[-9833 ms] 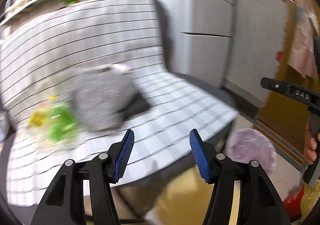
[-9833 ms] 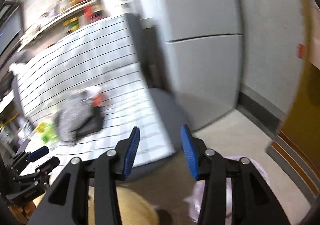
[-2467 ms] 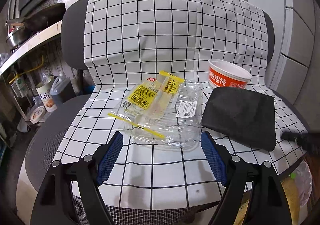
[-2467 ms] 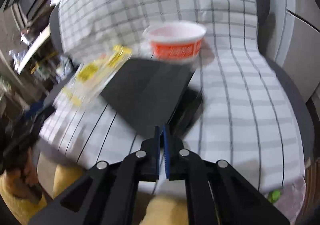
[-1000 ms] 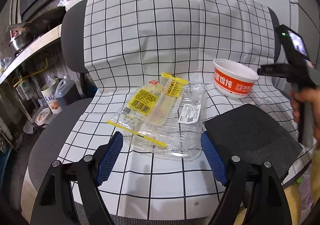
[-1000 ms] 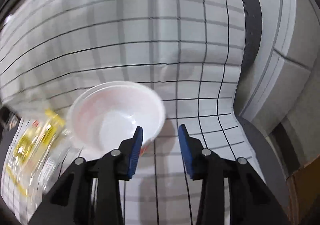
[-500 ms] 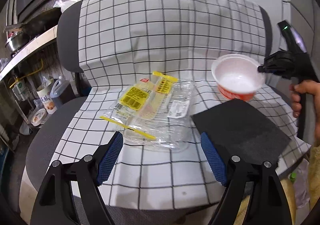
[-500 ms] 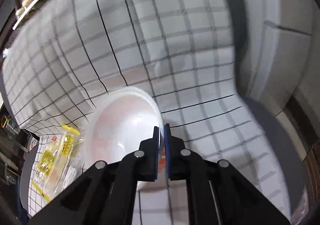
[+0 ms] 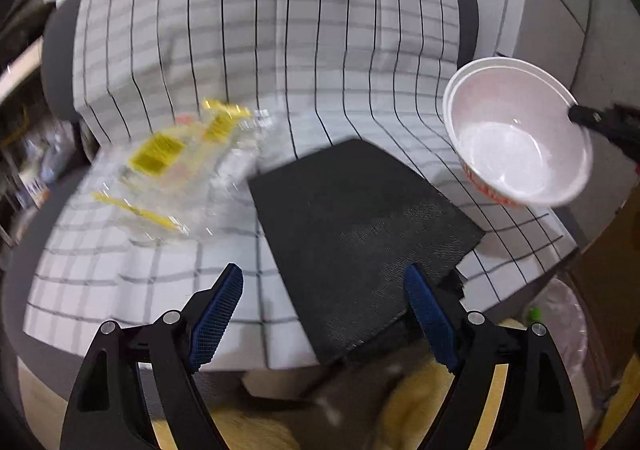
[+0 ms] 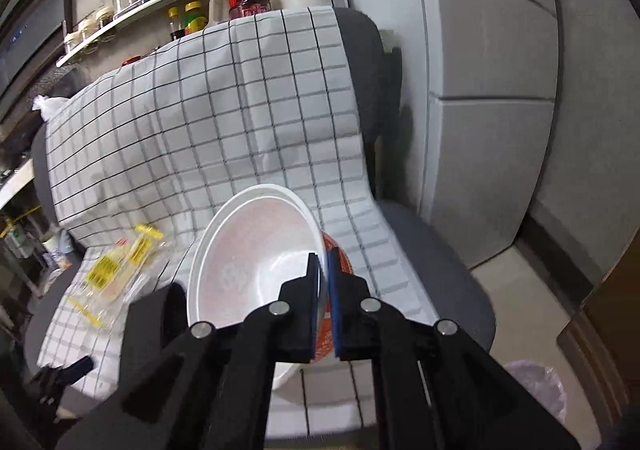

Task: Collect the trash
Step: 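Grasp the black pad with the left tool while the right tool holds the bowl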

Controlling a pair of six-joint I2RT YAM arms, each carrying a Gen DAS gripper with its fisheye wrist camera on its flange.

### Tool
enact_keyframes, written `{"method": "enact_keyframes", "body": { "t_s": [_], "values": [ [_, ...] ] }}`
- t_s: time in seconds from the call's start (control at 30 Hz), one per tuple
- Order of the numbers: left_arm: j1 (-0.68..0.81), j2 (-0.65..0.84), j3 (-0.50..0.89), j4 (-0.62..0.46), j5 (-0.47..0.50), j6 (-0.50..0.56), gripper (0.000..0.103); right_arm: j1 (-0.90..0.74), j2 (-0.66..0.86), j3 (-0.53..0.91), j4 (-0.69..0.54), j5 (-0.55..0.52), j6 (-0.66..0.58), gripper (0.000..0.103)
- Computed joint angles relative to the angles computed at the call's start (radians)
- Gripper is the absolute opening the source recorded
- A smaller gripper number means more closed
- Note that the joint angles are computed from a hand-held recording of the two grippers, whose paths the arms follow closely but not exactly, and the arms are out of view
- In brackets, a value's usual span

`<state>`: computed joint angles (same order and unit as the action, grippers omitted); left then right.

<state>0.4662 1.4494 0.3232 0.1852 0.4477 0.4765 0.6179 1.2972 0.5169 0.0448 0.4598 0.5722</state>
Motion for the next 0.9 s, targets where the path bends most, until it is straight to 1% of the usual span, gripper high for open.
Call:
{"method": "enact_keyframes", "body": {
  "t_s": [0.03, 0.17, 0.27, 0.33, 0.4, 0.47, 0.6, 0.63, 0.7, 0.73, 0.77, 0.83, 0.87, 0.9],
  "values": [
    [0.004, 0.011, 0.005, -0.007, 0.002, 0.003, 0.083, 0.008, -0.024, -0.028, 0.006, -0.021, 0.006, 0.006],
    [0.034, 0.012, 0.005, -0.009, 0.004, 0.019, 0.083, 0.076, -0.052, -0.052, 0.026, 0.002, 0.026, 0.006],
    [0.043, 0.011, 0.007, -0.017, -0.001, 0.027, 0.083, 0.108, 0.001, -0.016, 0.045, 0.01, 0.009, 0.006],
    [0.051, 0.011, 0.008, -0.036, 0.012, 0.04, 0.083, 0.127, 0.089, 0.043, 0.024, 0.026, -0.017, 0.006],
    [0.077, 0.025, 0.027, -0.079, 0.061, 0.067, 0.083, 0.153, 0.195, 0.099, -0.012, 0.069, -0.035, 0.006],
    [0.106, 0.044, 0.051, -0.125, 0.119, 0.094, 0.083, 0.18, 0.238, 0.108, -0.025, 0.137, -0.032, 0.006],
    [0.107, 0.111, 0.115, -0.193, 0.19, 0.095, 0.078, 0.167, 0.224, 0.076, -0.036, 0.109, -0.019, 0.007],
    [0.102, 0.13, 0.13, -0.201, 0.192, 0.08, 0.075, 0.16, 0.226, 0.071, -0.037, 0.107, -0.018, 0.008],
    [0.096, 0.157, 0.15, -0.211, 0.205, 0.065, 0.072, 0.147, 0.229, 0.06, -0.032, 0.102, -0.018, 0.008],
    [0.1, 0.163, 0.156, -0.215, 0.219, 0.061, 0.069, 0.145, 0.233, 0.058, -0.027, 0.1, -0.016, 0.008],
    [0.112, 0.167, 0.171, -0.239, 0.259, 0.064, 0.065, 0.143, 0.235, 0.055, -0.024, 0.1, -0.015, 0.009],
    [0.142, 0.159, 0.2, -0.305, 0.359, 0.084, 0.061, 0.126, 0.237, 0.046, -0.01, 0.083, -0.017, 0.009],
    [0.151, 0.146, 0.208, -0.332, 0.397, 0.096, 0.061, 0.119, 0.241, 0.043, -0.002, 0.073, -0.016, 0.009],
    [0.144, 0.107, 0.195, -0.311, 0.396, 0.076, 0.061, 0.112, 0.242, 0.04, 0.003, 0.067, -0.017, 0.009]
  ]
}}
